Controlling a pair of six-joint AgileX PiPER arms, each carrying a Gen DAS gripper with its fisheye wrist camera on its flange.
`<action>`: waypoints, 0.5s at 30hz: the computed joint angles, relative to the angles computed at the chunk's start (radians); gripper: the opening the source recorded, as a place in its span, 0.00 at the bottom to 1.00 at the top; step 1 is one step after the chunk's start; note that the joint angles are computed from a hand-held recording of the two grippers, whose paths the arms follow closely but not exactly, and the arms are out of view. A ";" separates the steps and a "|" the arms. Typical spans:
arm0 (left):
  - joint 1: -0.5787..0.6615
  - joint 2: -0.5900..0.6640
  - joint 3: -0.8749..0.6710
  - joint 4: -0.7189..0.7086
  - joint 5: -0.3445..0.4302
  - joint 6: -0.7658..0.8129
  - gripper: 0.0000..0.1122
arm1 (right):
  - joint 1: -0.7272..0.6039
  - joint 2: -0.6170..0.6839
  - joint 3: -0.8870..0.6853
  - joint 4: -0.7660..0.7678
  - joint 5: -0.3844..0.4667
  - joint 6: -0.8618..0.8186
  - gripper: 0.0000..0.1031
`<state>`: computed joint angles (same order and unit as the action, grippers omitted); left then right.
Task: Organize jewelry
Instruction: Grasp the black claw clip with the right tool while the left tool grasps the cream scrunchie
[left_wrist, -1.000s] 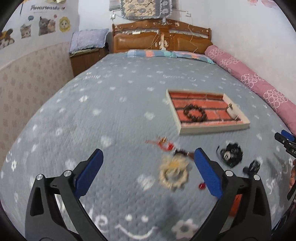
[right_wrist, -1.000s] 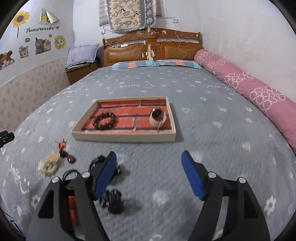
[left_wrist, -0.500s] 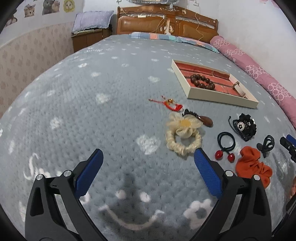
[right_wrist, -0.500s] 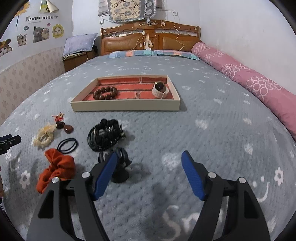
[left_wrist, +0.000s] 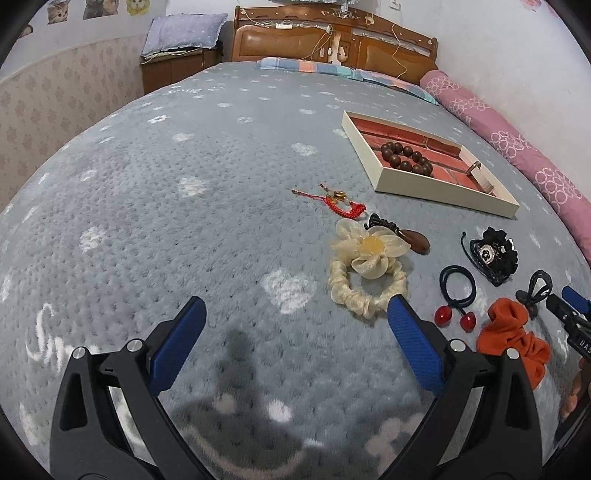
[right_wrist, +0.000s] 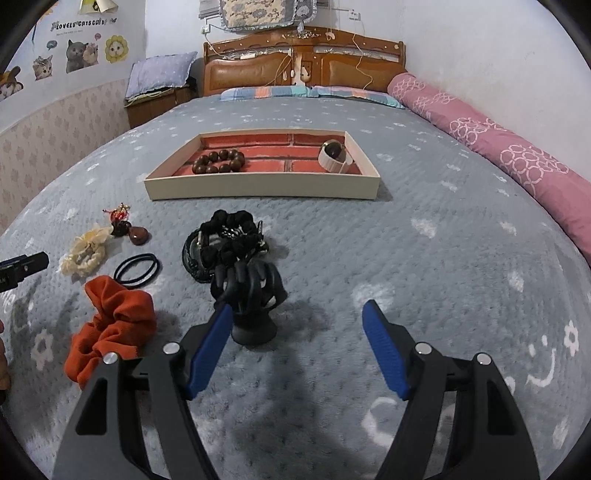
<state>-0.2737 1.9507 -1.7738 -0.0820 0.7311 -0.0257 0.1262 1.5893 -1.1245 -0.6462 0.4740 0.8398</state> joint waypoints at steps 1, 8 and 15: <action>-0.002 0.009 -0.013 0.002 0.006 -0.001 0.85 | 0.001 0.006 -0.004 0.005 0.000 -0.002 0.70; -0.006 0.086 -0.122 -0.017 0.061 0.006 0.84 | 0.013 0.061 -0.052 0.025 0.014 -0.024 0.70; -0.011 0.159 -0.227 -0.035 0.123 0.022 0.79 | -0.005 0.102 -0.103 0.146 -0.006 -0.132 0.70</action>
